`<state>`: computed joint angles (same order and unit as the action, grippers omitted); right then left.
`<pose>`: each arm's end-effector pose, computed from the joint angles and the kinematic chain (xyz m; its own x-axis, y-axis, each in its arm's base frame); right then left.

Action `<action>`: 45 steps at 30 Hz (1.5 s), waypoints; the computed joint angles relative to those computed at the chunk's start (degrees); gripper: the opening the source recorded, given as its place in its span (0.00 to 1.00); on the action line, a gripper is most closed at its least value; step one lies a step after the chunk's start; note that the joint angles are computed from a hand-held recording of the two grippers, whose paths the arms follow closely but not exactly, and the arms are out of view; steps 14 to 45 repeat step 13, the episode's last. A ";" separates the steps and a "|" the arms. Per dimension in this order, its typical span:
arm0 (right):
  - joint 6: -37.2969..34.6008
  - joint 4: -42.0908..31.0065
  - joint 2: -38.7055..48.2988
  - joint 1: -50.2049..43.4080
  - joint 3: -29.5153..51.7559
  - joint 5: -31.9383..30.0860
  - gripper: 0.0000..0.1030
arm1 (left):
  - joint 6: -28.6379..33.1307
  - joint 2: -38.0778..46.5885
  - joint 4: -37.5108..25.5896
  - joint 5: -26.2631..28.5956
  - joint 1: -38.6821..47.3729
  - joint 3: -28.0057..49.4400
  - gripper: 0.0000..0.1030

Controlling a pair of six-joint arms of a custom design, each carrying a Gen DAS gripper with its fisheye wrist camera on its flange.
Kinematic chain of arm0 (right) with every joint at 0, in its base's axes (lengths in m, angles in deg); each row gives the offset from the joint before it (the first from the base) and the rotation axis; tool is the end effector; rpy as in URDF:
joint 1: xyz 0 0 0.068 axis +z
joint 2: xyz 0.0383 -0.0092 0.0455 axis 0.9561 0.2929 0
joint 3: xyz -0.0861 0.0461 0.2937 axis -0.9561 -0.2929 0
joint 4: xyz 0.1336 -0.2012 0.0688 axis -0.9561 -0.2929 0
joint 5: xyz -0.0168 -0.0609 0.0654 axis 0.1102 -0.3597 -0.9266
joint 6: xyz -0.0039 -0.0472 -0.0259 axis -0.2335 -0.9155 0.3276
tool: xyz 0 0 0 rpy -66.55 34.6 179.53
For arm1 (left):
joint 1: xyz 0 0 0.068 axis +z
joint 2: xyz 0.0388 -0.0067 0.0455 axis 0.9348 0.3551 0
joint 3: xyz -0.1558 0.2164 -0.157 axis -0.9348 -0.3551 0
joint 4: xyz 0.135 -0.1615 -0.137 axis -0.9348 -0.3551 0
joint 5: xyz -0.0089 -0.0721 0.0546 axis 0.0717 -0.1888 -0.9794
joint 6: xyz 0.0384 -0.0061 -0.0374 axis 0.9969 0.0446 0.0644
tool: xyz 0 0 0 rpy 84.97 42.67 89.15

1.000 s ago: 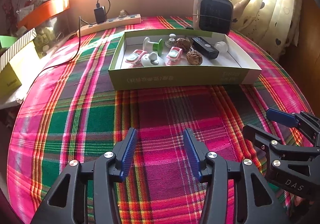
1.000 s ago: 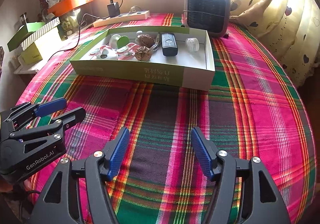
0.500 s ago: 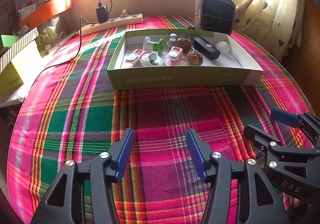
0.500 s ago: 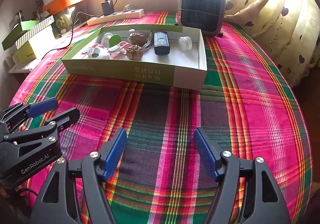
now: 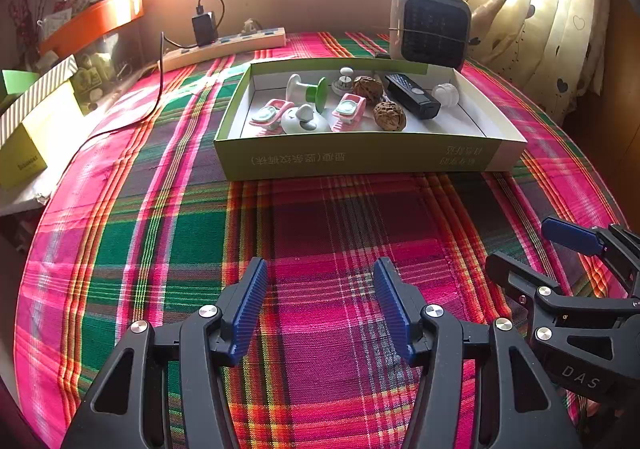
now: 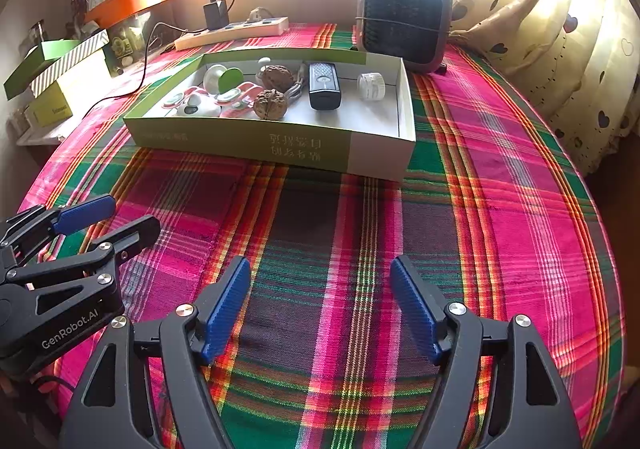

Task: Organize objects

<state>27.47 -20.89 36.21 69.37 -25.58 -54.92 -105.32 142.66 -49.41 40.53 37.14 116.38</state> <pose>0.3601 -0.0073 0.1274 -0.6029 -0.5048 -0.6178 -0.6451 0.7641 0.0052 0.2581 -0.1401 0.0897 -0.7133 -0.2944 -0.6360 -0.3770 0.9262 -0.0059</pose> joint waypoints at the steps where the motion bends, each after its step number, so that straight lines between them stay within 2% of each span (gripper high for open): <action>1: 0.03 0.02 -0.03 0.04 -0.04 0.02 0.70 | -0.11 0.00 0.01 -0.01 -0.01 -0.01 0.53; 45: 0.03 -0.04 -0.06 0.01 -0.03 0.02 0.72 | 0.04 0.03 0.01 -0.03 -0.03 0.01 0.53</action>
